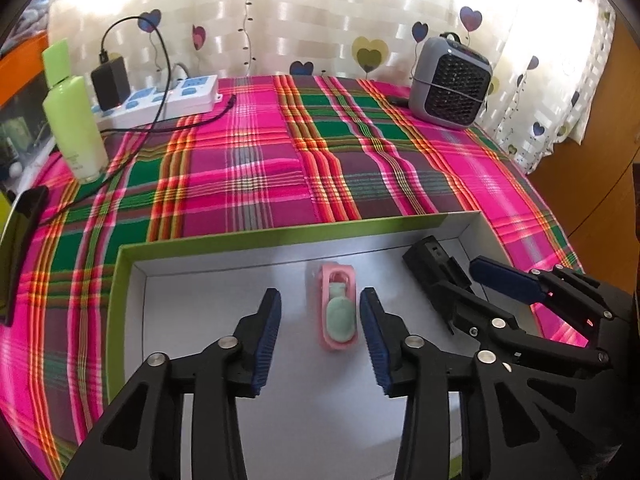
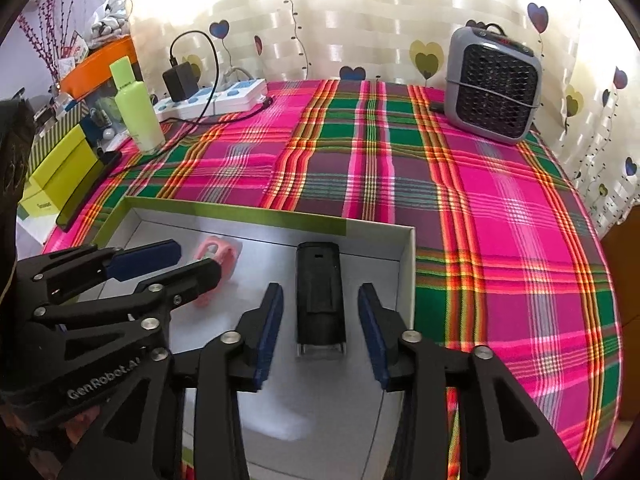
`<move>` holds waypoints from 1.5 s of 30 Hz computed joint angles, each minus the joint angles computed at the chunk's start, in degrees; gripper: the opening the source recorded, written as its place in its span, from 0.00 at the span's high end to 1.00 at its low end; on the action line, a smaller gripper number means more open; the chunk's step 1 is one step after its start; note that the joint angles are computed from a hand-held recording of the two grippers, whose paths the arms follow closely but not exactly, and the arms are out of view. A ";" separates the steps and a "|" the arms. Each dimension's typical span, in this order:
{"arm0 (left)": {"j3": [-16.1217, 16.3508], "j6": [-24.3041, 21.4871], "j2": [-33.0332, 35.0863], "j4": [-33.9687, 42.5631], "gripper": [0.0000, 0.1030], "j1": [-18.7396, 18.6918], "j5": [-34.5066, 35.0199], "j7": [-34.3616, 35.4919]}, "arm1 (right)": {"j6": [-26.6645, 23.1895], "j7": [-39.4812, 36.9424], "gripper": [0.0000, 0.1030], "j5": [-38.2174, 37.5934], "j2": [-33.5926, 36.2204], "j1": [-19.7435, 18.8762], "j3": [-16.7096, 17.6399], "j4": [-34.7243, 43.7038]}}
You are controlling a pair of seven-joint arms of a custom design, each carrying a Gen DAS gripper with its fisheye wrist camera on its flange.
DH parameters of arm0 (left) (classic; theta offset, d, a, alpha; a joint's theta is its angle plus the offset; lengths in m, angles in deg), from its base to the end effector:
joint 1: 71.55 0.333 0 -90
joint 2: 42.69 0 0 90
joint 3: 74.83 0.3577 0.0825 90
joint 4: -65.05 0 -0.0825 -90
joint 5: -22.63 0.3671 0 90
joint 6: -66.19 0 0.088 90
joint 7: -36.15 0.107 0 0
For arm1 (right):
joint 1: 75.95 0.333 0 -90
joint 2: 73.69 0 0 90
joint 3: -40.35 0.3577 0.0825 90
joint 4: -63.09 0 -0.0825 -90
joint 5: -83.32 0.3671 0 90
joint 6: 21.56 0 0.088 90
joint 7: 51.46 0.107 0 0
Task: Organize objects
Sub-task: 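Release the pink clip into the box with the left gripper while the right gripper releases the device, then withdraw both open grippers from the white box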
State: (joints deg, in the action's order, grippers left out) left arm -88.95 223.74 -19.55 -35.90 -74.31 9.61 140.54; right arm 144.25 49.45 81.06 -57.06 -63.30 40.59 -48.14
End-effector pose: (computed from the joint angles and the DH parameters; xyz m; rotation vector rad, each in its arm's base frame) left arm 0.6766 -0.1694 0.4567 -1.6380 2.2518 -0.8415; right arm 0.6400 0.1486 0.4617 -1.8660 1.7417 -0.5024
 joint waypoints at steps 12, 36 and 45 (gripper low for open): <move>-0.99 5.56 -6.02 -8.10 0.54 1.17 -3.69 2.85 | 4.25 4.56 0.56 -3.82 -4.54 2.07 -1.53 -6.09; 0.26 20.35 -18.66 -27.12 0.54 -0.09 -7.93 5.27 | 11.34 28.80 0.56 -27.63 -14.82 2.57 -2.97 -19.25; 1.91 25.07 -21.49 -33.11 0.54 -1.23 -8.29 6.44 | 11.28 45.68 0.56 -47.03 -16.93 -1.83 -0.22 -21.41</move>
